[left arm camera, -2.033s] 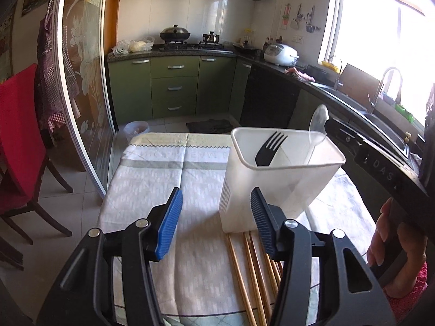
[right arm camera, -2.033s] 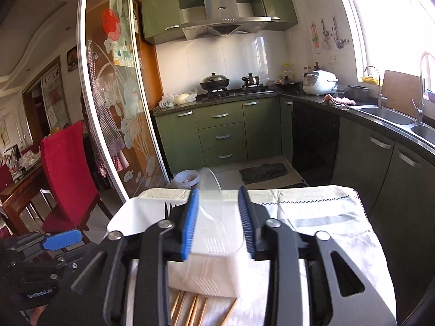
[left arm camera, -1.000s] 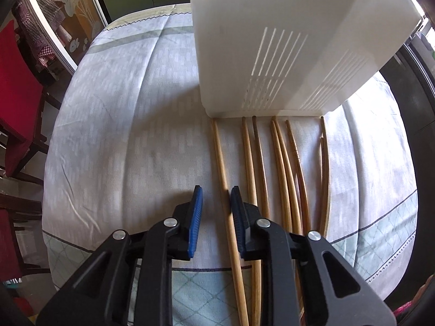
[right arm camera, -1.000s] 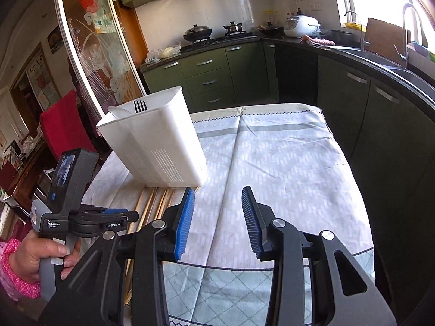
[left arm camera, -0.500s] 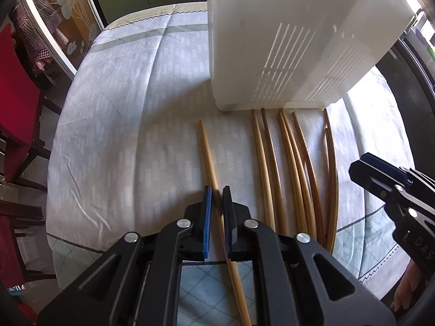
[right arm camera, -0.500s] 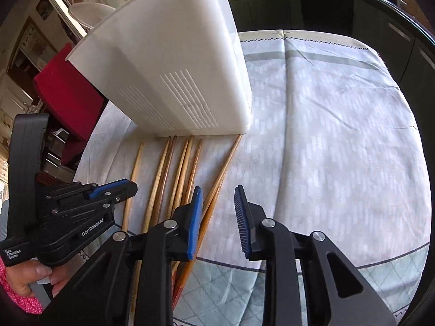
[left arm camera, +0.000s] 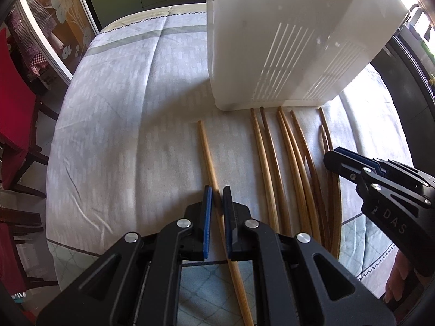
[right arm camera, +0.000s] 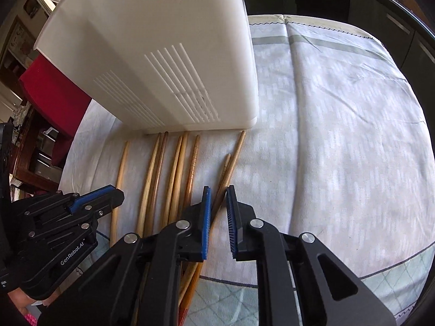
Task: Organize utensils
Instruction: 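Grasp a wooden chopstick with the right gripper while the left gripper lifts its chopstick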
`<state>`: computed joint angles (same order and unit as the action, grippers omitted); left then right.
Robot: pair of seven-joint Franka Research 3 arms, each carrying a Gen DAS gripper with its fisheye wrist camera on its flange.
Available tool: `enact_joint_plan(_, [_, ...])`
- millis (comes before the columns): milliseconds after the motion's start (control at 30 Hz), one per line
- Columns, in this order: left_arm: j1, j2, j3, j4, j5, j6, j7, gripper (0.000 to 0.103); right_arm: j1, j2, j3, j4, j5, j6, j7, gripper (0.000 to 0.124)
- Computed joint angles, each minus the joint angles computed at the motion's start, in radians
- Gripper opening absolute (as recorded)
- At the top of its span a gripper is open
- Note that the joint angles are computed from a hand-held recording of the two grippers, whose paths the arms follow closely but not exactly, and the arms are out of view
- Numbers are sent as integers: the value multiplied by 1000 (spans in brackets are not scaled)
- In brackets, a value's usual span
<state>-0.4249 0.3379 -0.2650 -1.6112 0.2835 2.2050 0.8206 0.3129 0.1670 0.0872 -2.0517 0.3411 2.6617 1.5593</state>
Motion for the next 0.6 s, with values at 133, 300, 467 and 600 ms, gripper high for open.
enact_joint_plan(133, [-1, 0, 0, 0, 1, 1, 3, 9, -21, -50, 9, -57, 86, 15, -74, 6])
enact_joint_plan(300, [-5, -1, 1, -3, 11, 10, -1, 8, -38, -118, 6, -125, 227, 27, -185, 6])
enact_joint_plan(467, [4, -13, -1, -18, -4, 24, 1, 6, -43, -185, -11, -168, 360, 29, -296, 6])
enact_joint_plan(600, [-1, -46, 2, -42, 26, 41, -4, 6, -35, -253, -27, -208, 406, 57, -358, 6])
